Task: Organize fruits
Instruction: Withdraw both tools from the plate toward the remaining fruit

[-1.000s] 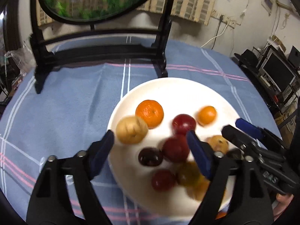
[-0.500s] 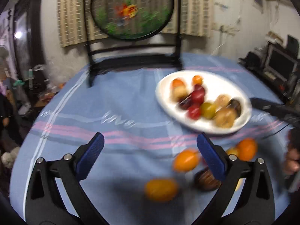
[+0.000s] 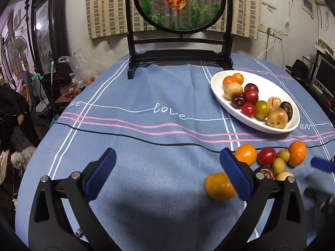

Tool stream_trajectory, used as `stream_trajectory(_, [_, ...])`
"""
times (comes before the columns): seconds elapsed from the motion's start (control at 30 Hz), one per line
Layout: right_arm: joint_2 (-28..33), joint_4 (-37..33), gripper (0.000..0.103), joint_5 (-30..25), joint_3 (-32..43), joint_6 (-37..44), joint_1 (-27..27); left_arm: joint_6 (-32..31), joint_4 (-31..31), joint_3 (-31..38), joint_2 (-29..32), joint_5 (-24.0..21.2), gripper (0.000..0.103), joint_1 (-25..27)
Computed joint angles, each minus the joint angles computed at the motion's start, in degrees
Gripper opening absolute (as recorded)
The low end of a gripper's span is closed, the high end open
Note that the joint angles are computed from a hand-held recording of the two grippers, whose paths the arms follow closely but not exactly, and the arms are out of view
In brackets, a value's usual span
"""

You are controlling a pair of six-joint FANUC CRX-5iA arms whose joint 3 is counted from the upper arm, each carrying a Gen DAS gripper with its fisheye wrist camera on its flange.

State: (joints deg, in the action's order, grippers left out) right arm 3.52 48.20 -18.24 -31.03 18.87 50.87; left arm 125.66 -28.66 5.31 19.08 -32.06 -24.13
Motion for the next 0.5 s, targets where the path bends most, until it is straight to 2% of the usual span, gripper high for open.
stream_trajectory(0.07, [0.99,-5.47,0.062,-1.16,1.80,5.61,1.08,0.54,-0.76,0.14,-0.06,-0.12,0.101,-0.31])
stream_trajectory(0.2, [2.42,-8.78,0.060,-3.18,3.57,9.23,1.94,0.63,-0.77,-0.09,-0.29,0.22,0.101,-0.33])
stream_trajectory(0.3, [3.86,-8.82,0.056,-4.85,4.82,9.28,2.16,0.40,-0.13,-0.61,-0.66,0.83,0.101,-0.14])
stream_trajectory(0.5, [5.64,-10.01,0.054,-6.91,6.51,9.03,1.93,0.43,0.24,-1.17,-1.05,1.66,0.101,-0.02])
